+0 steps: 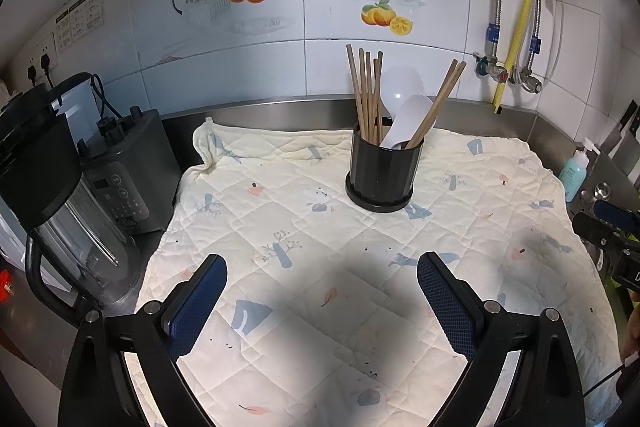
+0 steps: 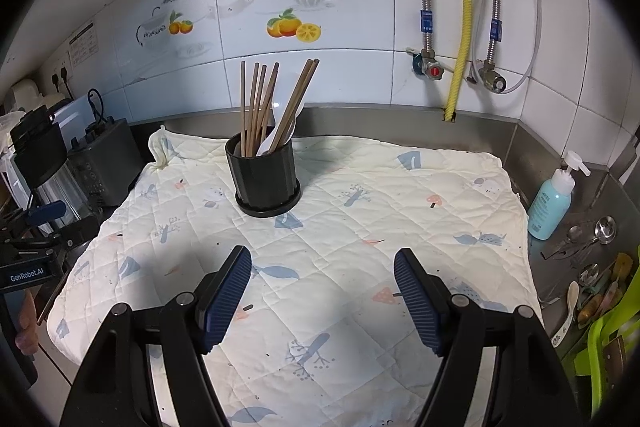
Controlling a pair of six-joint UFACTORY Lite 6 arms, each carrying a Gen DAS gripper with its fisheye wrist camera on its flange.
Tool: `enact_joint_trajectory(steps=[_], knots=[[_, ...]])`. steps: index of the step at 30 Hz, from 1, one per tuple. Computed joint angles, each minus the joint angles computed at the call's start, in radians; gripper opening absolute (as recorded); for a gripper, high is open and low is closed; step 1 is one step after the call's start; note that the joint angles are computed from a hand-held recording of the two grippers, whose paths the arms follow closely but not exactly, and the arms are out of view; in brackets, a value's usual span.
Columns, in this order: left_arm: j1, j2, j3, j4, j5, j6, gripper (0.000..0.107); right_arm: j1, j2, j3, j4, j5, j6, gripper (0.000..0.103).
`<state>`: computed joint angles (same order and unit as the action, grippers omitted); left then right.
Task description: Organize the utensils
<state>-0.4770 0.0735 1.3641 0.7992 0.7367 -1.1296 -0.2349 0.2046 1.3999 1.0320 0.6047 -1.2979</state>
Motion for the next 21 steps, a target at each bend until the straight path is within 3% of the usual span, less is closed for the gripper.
enact_joint_trajectory(steps=[21], knots=[[0.009,0.014,0.011,-0.01,-0.015,0.007,0.103,0.0,0.009,0.001,0.001,-0.006,-0.005,0.081]])
